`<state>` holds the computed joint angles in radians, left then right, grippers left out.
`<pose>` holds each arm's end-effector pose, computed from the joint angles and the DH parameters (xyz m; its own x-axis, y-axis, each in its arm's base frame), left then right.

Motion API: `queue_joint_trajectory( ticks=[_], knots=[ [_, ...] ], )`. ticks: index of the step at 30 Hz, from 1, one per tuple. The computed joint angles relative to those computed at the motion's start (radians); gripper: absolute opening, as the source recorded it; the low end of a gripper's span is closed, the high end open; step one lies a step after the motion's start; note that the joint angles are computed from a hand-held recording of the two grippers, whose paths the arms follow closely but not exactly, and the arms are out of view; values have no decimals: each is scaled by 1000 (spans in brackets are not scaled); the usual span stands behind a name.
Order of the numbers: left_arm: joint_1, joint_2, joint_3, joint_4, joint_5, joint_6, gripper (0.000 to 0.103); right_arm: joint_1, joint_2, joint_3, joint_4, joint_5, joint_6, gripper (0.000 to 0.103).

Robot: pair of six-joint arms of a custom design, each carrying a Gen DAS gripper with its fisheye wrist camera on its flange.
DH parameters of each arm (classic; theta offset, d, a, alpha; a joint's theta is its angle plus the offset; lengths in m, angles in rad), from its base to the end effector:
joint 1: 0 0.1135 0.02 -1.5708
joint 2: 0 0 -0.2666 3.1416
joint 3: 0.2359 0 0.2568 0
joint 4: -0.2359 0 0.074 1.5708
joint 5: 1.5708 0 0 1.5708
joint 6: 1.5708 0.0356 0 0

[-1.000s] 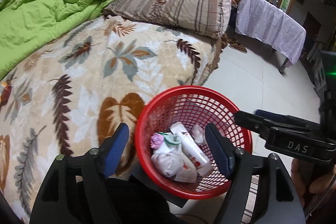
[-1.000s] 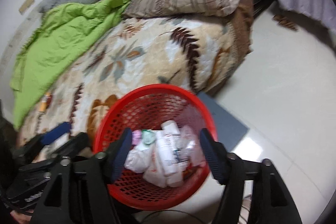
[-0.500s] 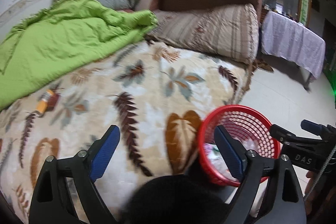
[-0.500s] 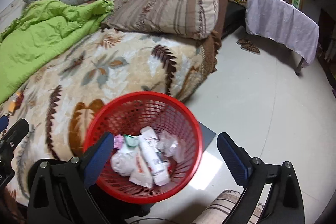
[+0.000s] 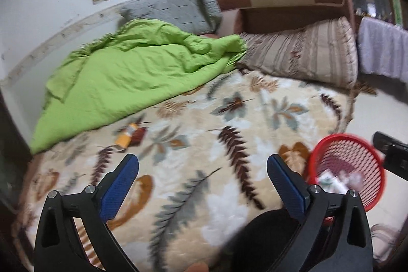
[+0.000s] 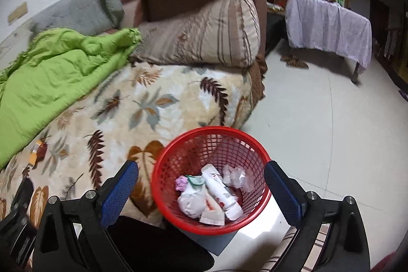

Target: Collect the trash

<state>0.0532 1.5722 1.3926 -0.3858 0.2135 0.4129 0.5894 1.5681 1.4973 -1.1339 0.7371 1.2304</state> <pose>0.3685 0.0121 0.3363 -0.4392 0.3693 -0.8190 0.3307 0.9140 0.2348 0.2698 0.1516 0.3286 -0.4585 0.5330 -0.7111 0.6610 0.7394 0.1279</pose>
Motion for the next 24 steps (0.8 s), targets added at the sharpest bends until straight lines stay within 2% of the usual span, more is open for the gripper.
queue_joint_trajectory(
  ticks=[9,24],
  knots=[
    [38,6,-30,-2,-29,17,100,24,26,10,-15,-16,3,100],
    [37,32,-23,-23,-17,0,100,6,22,4,-18,-28,1,100]
  ],
)
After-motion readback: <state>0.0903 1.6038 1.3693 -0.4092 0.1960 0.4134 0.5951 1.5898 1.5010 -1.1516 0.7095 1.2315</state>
